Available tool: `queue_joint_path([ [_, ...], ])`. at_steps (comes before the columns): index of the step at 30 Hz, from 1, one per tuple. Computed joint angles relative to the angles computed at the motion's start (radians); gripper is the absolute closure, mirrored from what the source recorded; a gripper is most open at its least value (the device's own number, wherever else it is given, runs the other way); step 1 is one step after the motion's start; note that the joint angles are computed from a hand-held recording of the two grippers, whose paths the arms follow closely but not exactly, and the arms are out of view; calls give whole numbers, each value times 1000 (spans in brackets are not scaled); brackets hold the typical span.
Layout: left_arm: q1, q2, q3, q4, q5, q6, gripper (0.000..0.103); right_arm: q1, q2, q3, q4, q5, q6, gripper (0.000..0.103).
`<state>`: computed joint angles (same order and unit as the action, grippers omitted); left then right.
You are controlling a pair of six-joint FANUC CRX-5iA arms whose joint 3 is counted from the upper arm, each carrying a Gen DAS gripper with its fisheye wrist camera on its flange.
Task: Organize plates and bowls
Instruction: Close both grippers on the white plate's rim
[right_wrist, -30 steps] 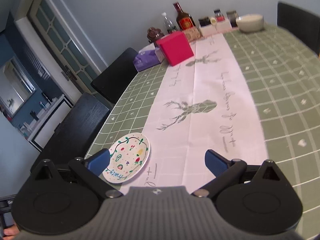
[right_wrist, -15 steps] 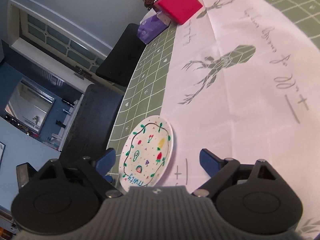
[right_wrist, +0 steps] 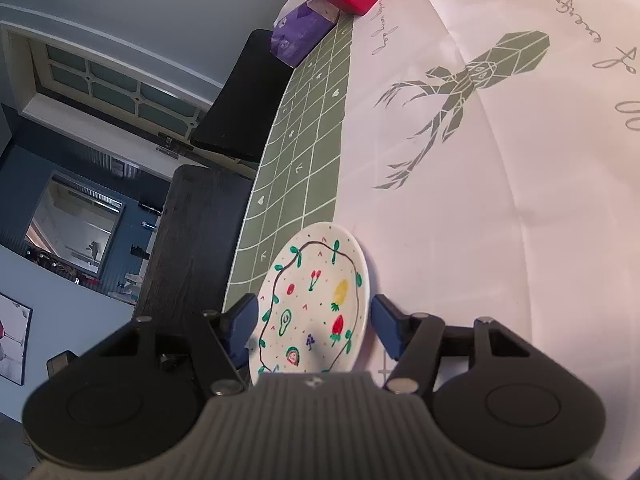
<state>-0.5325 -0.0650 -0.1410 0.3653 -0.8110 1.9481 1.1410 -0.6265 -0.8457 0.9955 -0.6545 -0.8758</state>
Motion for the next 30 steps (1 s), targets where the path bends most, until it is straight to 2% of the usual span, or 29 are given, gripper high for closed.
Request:
queue_joint_path([
  [2,3,3,-4,24,-7,-12,61,10,-1,-2,12,-14,-7,41],
  [4,5,6,-24,78,-2,-37,76,13,0,-3,15,-19,-16,44],
  [5,-4,10,-19,64,-4,-25,88,14,1,-5,15,-22,-30,47],
  [6,-19,10,-2,9,-3,10,92,19,-1,-12,28,-30,-63,53],
  [7,-29,7,4,-19,2,21,93,26,-5,-17,33,-42,-79,59],
  [9,-37,10,18,-47,-5,46,93,21,-19,-39,60,-20,-73,64],
  [11,-26,7,8,-17,-6,45,93,9,-41,-68,82,24,-88,71],
  [13,-13,-1,-13,25,-1,19,94,-49,-74,-134,203,124,-250,78],
  [14,-7,-6,-25,46,5,2,94,-58,-83,-151,238,137,-302,80],
  [16,-7,-12,-31,56,8,-10,94,-36,-87,-155,235,109,-303,90],
  [17,-8,-15,-31,61,7,-16,94,-37,-89,-163,261,107,-329,91],
  [20,1,-21,-58,131,11,-56,92,-109,-99,-221,503,132,-607,91],
  [21,2,-21,-60,140,8,-64,93,-119,-104,-230,529,135,-656,91],
  [26,-13,3,-15,71,-39,-14,92,-115,-104,-213,439,157,-623,89],
  [30,-24,4,-4,40,-37,9,91,-8,-68,-151,281,35,-481,90],
])
